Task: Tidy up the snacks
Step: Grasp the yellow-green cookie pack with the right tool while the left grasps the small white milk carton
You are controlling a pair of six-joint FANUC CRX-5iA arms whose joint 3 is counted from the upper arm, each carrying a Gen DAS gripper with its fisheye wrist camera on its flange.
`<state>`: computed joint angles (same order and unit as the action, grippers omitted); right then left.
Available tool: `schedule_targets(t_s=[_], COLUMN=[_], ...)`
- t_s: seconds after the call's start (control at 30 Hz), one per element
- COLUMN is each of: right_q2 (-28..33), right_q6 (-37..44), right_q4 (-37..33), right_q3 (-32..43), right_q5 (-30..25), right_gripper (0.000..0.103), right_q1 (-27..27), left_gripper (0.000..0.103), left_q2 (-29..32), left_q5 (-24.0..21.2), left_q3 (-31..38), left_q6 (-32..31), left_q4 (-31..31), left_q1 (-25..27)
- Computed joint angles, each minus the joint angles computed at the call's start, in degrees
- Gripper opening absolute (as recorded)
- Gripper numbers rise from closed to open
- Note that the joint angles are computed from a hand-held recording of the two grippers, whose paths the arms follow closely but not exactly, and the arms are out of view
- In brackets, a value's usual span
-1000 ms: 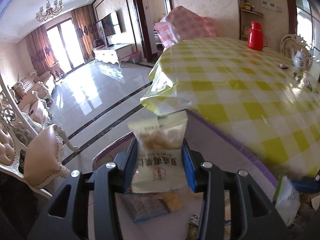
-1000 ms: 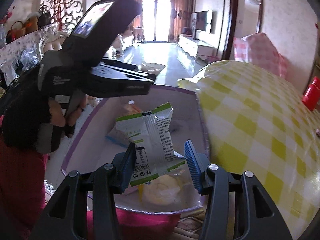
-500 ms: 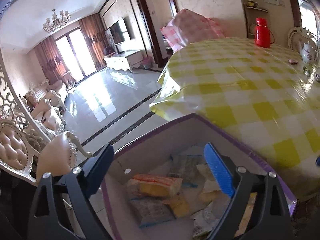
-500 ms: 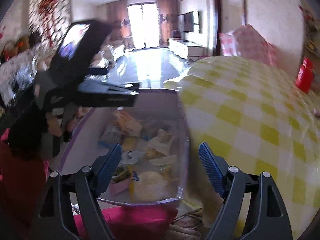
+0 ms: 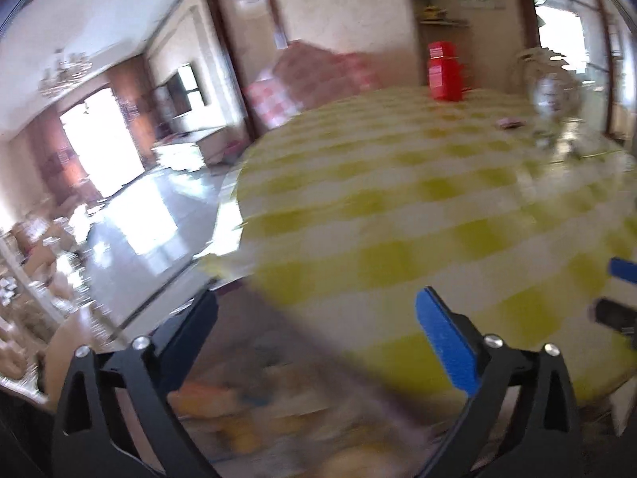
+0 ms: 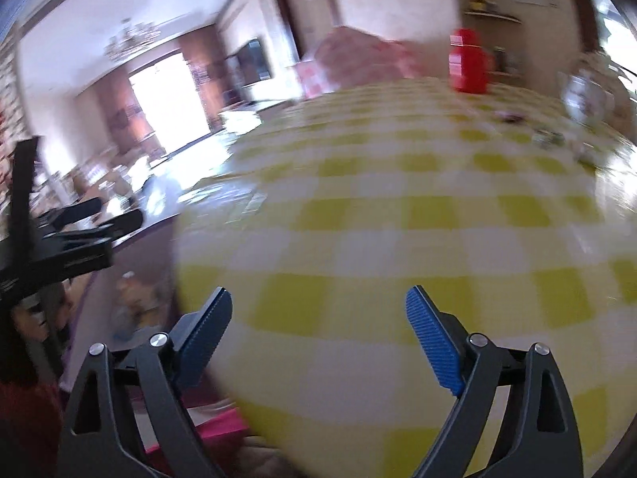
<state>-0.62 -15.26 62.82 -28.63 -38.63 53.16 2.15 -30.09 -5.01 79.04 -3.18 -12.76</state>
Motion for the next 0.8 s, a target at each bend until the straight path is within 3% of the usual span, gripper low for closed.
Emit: schedule_targets(t_s=[0.1, 0.2, 0.27, 0.33, 0.37, 0.43, 0.57, 0.67, 0.77, 0.8], right_q2=[-1.9, -4.0, -6.5, -8.2, -7.6, -7.3, -6.0, -2.2, 1.2, 2.8], right_q6=[-2.8, -6.6, -8.3, -8.4, -7.0, -4.6, -0.4, 3.3, 4.0, 4.4], right_q4=[-0.7, -1.1, -2.3, -2.4, -2.1, -2.7, -6.6, -8.8, -10.0, -10.9], right_q3=[-2.1, -4.7, -6.7, -7.7, -7.0, -6.2, -3.6, 0.6, 4.1, 5.8], right_q5=[-6.8, -11.8, -10.1, -11.5, -15.7, -16.6, -12.0, -7.9, -5.5, -4.2], right_gripper=[0.088, 0.088, 0.088, 0.088, 0.088, 0.088, 0.088, 0.088, 0.088, 0.088], right_q1=[-0.7, -2.1, -4.2, -6.3, -6.8, -9.5, -18.1, -25.8, -30.9, -33.2], left_gripper=[0.101, 0.101, 0.101, 0.101, 0.101, 0.101, 0.101, 0.101, 0.101, 0.101], left_q2=[5.0, 10.6, 14.6, 19.4, 22.5, 28.0, 41.4, 48.9, 50.8, 50.4], left_q5=[-0.9, 1.0, 3.0, 4.2, 3.6, 1.7, -8.4, -12.1, -10.7, -9.3], left_q3=[2.1, 6.0, 8.6, 14.3, 18.9, 26.4, 47.9, 57.9, 57.4, 54.7], left_q6=[-9.3, -10.2, -12.3, -8.1, -3.4, 0.8, 14.3, 16.1, 13.5, 9.8], left_q4=[17.6, 27.3, 33.0, 30.5, 26.3, 23.6, 15.5, 17.1, 23.4, 29.2], left_q1=[-3.7, -8.2, -11.2, -13.9, -15.1, -16.5, -17.5, -17.2, -16.3, -15.8])
